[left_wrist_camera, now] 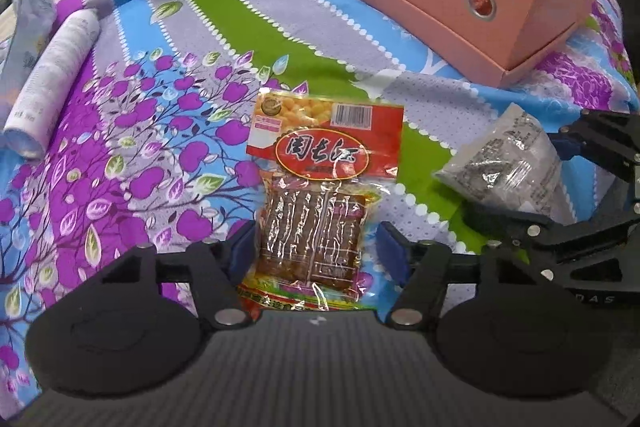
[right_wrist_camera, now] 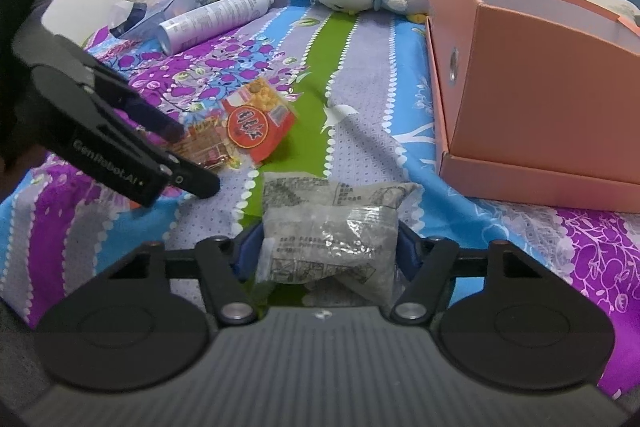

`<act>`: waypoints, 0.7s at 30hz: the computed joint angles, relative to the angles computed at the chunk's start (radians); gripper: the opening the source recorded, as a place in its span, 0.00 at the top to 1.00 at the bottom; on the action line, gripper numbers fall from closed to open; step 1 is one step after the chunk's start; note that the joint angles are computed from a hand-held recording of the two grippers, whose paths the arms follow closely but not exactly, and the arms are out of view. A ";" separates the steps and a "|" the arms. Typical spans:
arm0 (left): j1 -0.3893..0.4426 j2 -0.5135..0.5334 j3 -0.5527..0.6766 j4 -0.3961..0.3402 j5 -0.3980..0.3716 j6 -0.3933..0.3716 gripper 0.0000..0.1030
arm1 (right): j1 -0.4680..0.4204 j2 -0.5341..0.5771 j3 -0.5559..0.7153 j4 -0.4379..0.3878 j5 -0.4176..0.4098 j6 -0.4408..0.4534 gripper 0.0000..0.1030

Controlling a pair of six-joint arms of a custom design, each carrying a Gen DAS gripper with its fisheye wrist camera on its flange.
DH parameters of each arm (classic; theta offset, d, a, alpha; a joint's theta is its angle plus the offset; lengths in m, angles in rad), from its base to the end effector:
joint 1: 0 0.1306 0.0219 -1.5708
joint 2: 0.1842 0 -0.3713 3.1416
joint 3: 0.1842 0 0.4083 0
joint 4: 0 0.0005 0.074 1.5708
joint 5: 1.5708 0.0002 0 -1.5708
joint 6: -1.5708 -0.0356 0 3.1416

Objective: Organize snacks
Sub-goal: 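Grasp the red meat-stick packet with the left gripper while the right gripper grasps the clear packet, then lift both packets and carry them over the pink box with both grippers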

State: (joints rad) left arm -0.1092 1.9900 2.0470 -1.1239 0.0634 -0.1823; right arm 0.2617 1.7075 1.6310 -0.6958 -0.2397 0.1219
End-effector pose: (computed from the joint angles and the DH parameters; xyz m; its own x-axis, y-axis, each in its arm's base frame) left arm 0.6885 -0.0783 0.3636 -0.8308 0.2731 -0.4849 0.2947 0.9550 0.0330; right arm 0.6005 0.1691 0.3758 -0.6185 -0.2879 -0.7311 -0.4945 0.8658 0.0773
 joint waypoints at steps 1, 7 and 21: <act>-0.002 -0.006 -0.010 0.008 -0.005 0.017 0.36 | -0.001 0.000 0.002 -0.003 -0.001 -0.004 0.37; 0.003 -0.035 -0.046 0.029 0.005 0.135 0.42 | -0.006 -0.002 0.011 -0.020 -0.006 -0.024 0.37; 0.016 -0.172 -0.193 0.129 0.014 0.413 0.44 | -0.028 -0.005 0.063 -0.069 -0.027 -0.069 0.38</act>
